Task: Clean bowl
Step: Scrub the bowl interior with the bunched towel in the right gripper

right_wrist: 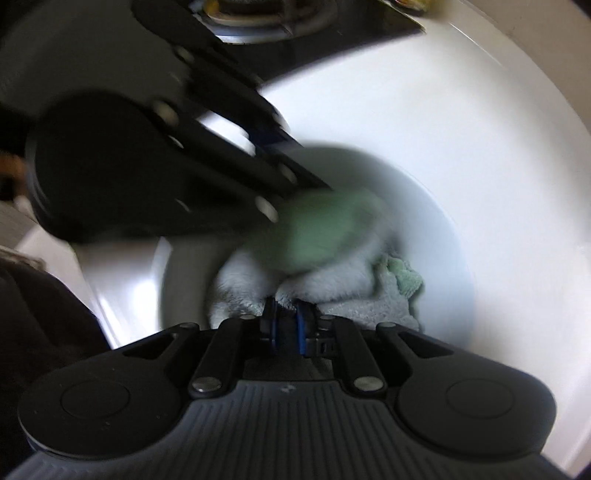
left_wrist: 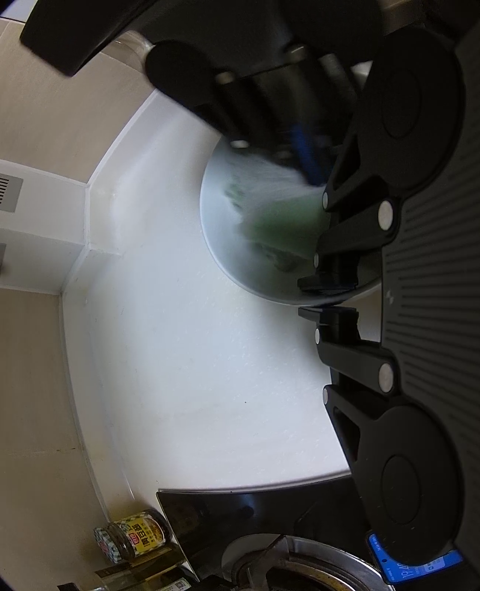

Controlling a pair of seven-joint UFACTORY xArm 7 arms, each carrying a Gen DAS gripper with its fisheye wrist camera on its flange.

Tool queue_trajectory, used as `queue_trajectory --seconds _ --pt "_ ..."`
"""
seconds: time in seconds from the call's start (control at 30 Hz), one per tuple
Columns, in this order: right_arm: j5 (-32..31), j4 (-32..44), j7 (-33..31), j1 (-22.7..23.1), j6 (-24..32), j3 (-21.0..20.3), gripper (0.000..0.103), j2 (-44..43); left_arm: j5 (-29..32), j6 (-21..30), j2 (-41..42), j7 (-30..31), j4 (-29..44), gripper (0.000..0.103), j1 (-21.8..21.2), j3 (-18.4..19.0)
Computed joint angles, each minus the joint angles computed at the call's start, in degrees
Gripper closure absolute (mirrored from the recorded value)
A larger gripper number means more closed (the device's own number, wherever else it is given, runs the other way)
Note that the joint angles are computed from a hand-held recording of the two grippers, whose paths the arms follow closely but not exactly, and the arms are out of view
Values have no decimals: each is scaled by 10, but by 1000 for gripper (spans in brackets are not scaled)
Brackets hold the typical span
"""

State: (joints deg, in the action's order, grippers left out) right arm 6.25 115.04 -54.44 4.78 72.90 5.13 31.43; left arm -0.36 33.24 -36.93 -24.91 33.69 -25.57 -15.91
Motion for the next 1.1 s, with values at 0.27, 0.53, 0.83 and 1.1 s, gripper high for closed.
queue_trajectory --seconds 0.27,0.53,0.83,1.1 --pt "29 28 10 -8 6 17 94 17 0 2 3 1 4 98 -1 1" --pt "-16 92 51 23 10 -2 94 50 1 5 -8 -10 -3 98 0 -4" --pt "-45 225 46 42 133 -20 95 110 -3 0 -16 -6 -10 97 -7 -2" --pt "6 172 65 36 115 21 94 81 -16 -24 -26 2 -29 98 -17 11"
